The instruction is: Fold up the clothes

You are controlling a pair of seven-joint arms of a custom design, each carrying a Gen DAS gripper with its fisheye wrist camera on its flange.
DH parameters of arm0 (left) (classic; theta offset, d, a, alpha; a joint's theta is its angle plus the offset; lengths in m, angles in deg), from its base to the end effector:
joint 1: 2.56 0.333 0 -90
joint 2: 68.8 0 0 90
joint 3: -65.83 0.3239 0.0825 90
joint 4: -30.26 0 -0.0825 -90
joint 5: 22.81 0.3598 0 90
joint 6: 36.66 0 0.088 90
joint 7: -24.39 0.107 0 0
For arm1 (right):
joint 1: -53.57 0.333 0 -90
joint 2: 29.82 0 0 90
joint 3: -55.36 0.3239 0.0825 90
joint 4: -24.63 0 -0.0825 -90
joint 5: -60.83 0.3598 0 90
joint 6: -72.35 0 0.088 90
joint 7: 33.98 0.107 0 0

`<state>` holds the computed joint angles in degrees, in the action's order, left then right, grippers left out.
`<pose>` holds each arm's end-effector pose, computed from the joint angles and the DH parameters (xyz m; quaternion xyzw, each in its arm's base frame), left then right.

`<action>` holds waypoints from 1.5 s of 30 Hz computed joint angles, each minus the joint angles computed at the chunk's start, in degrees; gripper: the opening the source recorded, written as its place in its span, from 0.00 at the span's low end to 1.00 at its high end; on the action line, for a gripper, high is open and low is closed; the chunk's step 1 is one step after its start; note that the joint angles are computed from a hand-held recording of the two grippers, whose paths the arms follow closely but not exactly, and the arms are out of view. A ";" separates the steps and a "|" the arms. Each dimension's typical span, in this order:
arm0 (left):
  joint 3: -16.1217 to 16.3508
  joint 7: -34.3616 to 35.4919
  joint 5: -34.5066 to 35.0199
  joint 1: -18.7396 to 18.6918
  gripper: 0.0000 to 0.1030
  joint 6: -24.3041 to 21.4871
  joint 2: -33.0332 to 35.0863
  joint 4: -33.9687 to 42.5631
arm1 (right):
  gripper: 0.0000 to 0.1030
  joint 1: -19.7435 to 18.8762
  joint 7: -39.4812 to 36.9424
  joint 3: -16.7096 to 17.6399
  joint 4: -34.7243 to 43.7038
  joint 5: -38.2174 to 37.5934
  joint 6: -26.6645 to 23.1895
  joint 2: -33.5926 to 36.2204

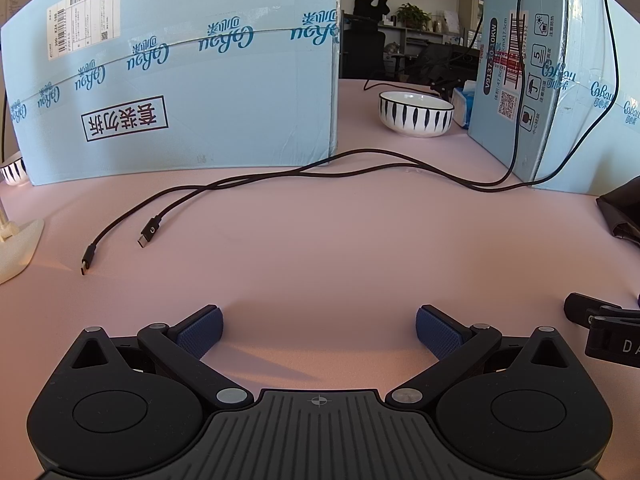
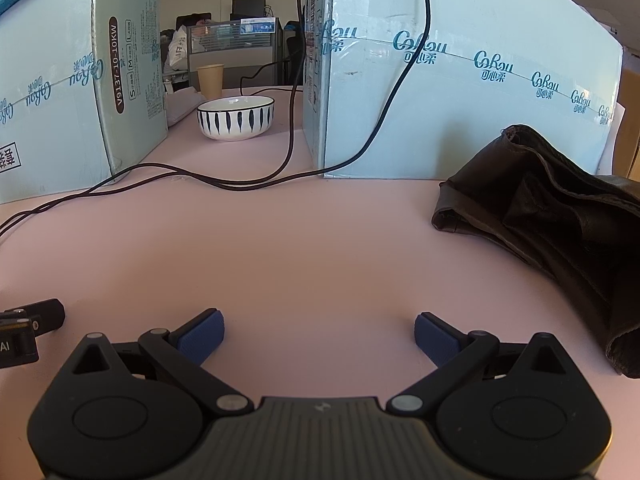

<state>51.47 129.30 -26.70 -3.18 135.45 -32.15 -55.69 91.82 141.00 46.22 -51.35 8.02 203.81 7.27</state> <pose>0.7313 -0.1391 0.4261 -0.5207 0.7371 -0.3533 0.2463 0.6436 0.3747 0.4166 -0.4980 0.7474 -0.3779 0.2248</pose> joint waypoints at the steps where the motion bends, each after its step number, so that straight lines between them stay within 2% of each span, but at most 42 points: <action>1: 0.01 -0.02 0.02 -0.01 1.00 0.02 -0.01 -0.03 | 1.00 0.00 0.00 -0.02 -0.04 0.00 0.01 -0.02; 45: 0.00 -0.19 0.21 -0.08 1.00 0.01 0.00 0.00 | 1.00 0.57 -1.24 -0.19 1.39 -0.07 -1.72 0.77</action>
<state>51.48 129.11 -26.50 -3.25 135.46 -32.15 -55.69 92.39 139.76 46.03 -49.96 7.95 202.09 8.03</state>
